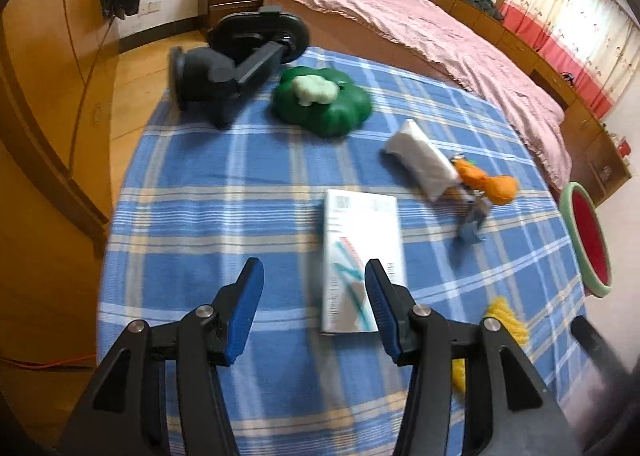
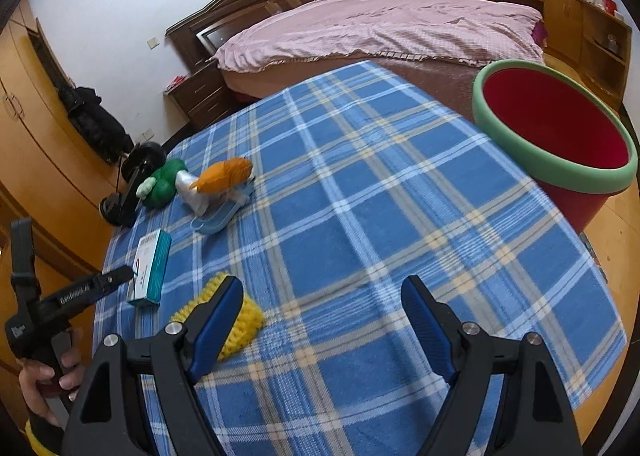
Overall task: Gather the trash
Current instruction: 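Grasp the white medicine box with the left gripper while the right grasps the yellow foam net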
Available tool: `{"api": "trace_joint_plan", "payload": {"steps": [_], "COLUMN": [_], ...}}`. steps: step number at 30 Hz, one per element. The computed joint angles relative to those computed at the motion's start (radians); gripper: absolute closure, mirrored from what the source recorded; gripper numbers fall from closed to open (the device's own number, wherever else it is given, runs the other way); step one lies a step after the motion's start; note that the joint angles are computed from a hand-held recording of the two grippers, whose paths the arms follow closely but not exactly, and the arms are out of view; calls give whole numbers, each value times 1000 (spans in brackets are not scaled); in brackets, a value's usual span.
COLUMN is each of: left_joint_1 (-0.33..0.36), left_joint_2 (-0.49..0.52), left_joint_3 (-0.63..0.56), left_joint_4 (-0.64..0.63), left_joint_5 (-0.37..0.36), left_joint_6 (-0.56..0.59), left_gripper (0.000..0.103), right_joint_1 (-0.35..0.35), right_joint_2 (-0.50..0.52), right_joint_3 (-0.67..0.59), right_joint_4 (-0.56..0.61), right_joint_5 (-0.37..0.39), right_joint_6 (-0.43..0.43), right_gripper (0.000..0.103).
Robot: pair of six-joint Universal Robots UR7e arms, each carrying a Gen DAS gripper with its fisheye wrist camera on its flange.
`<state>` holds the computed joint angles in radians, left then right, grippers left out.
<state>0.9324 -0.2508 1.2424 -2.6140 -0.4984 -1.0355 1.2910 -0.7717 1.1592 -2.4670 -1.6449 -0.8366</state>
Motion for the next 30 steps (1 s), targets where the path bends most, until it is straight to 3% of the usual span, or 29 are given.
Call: {"api": "trace_joint_plan", "payload": {"steps": [9,17,22,30], "left_joint_1": [17,17,13,-3], "left_joint_2": [79,109,101,55], "left_joint_3": [-135,-185,-160,-51], "left_joint_4": [37,121,113,20], "left_joint_5": [-46,16,37,59], "left_joint_6": [90,77,49,28], "left_gripper": [49,49,51,52], "right_joint_1": [-1,1,6,13], "right_joint_2": [3,3,5,9], "right_joint_3": [-3,6,20,38], "right_joint_4": [-5,12,24,69], "right_joint_5": [-9,-7,-9,-22], "right_joint_6": [7,-10,-34,-76], "right_gripper": [20,20,20,31]}}
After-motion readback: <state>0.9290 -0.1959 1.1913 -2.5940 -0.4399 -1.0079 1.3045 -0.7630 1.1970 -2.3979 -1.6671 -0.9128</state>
